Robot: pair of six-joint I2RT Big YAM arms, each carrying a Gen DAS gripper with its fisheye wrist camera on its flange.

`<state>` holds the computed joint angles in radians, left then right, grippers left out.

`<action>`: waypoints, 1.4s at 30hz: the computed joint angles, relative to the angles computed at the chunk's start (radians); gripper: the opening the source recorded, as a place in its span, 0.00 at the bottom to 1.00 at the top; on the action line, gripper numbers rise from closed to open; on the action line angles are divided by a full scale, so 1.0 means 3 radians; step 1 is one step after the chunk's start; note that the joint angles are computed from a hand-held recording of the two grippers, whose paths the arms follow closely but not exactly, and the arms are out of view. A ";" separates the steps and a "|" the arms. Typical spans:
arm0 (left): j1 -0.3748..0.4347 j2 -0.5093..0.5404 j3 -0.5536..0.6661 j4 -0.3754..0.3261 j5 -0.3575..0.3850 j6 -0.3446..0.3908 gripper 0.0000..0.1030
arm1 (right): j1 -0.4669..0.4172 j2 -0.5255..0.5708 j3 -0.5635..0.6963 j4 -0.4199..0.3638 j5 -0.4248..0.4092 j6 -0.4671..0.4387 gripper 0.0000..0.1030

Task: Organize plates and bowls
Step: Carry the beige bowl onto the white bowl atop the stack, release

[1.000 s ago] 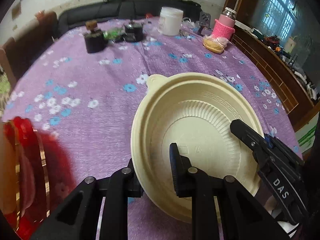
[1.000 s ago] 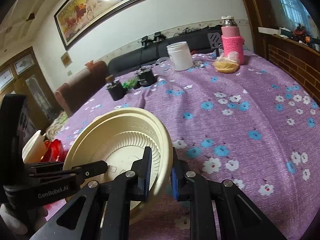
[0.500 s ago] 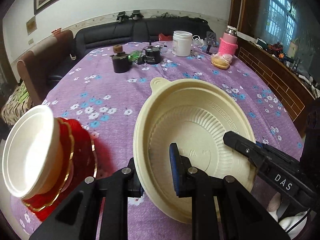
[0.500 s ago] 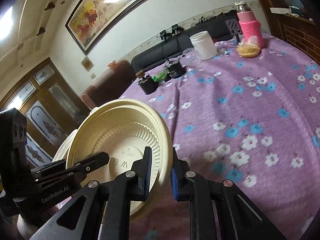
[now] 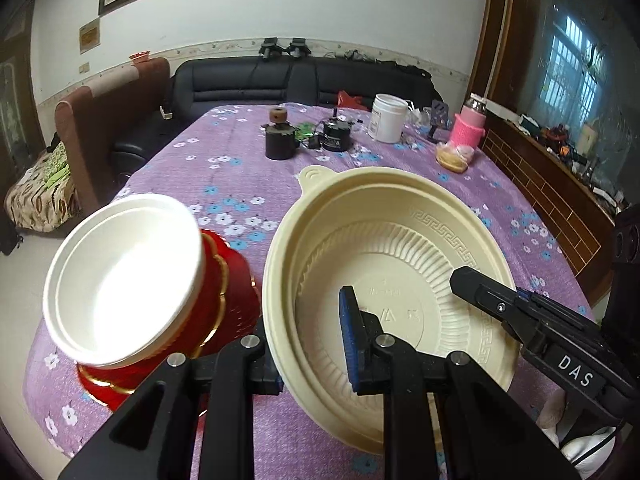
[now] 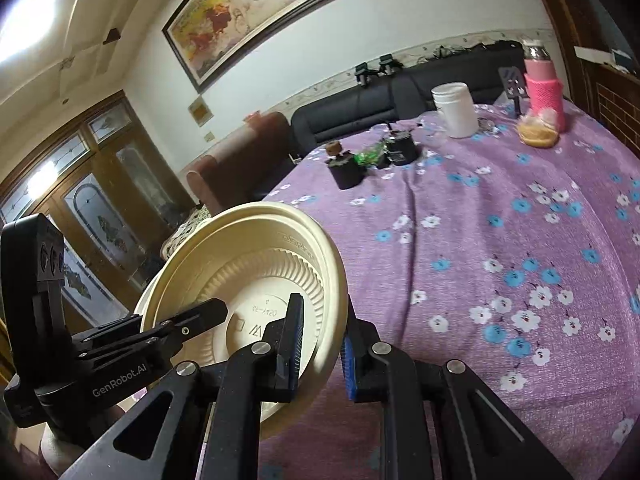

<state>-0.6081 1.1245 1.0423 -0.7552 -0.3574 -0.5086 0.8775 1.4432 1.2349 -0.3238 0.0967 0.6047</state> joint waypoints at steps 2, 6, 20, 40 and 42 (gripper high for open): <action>0.0012 -0.0075 -0.0046 0.0010 0.0010 -0.0018 0.19 | 0.0052 0.0002 0.0046 -0.0032 0.0058 -0.0025 0.18; 0.0046 -0.0198 -0.0125 0.0043 0.0051 -0.0023 0.20 | 0.0112 -0.0001 0.0110 -0.0072 0.0125 -0.0055 0.18; 0.0302 -0.0610 -0.0360 0.0091 0.0325 -0.0077 0.20 | 0.0306 0.0147 0.0410 -0.0215 0.0283 -0.0189 0.18; 0.0882 -0.0874 -0.0356 -0.0010 0.0277 0.0022 0.28 | 0.0466 0.0776 0.1357 -0.0517 0.0197 -0.0490 0.19; 0.0952 -0.0855 -0.0331 -0.0016 0.0298 0.0067 0.30 | 0.0472 0.0858 0.1484 -0.0552 0.0182 -0.0509 0.19</action>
